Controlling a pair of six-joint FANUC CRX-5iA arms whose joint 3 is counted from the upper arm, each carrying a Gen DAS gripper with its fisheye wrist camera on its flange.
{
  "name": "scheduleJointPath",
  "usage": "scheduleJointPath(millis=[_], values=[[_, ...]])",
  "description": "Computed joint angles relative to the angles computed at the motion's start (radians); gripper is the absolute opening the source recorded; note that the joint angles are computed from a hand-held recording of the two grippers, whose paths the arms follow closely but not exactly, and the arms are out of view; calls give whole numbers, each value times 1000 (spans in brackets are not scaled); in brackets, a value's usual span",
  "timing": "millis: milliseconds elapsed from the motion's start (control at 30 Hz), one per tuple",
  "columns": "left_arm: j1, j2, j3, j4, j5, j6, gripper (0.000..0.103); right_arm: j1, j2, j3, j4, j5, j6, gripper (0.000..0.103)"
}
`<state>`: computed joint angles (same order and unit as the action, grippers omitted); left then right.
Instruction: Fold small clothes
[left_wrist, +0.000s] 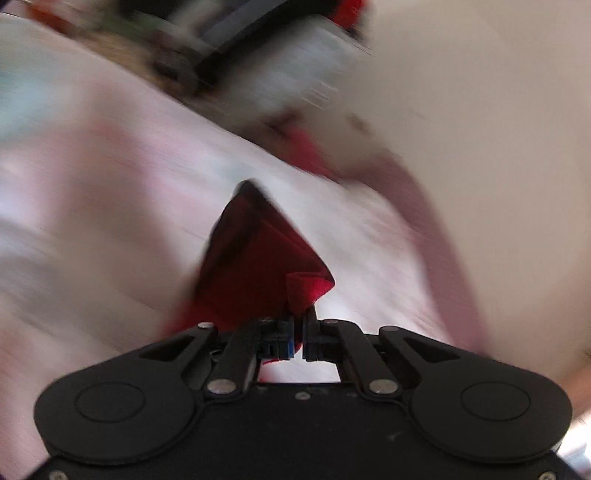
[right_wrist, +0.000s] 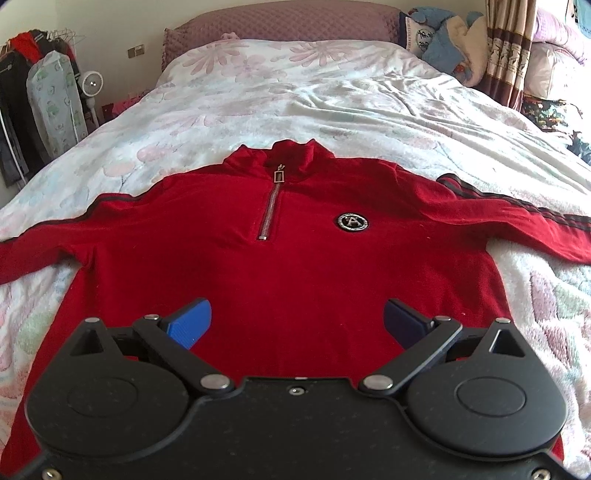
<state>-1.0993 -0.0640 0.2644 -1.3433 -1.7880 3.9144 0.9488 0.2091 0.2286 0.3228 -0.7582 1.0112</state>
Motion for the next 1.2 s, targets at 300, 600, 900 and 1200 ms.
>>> scheduleJointPath(millis=[300, 600, 900, 1200], values=[[216, 341, 361, 230, 875, -227, 23, -60, -47, -60, 30, 25, -94, 102], [206, 371, 345, 501, 752, -389, 50, -189, 0, 45, -236, 33, 48, 71], [221, 223, 177, 559, 507, -345, 51, -266, 305, 436, -516, -110, 52, 47], [288, 229, 176, 647, 491, -409, 51, -264, 269, 398, -489, 46, -5, 5]])
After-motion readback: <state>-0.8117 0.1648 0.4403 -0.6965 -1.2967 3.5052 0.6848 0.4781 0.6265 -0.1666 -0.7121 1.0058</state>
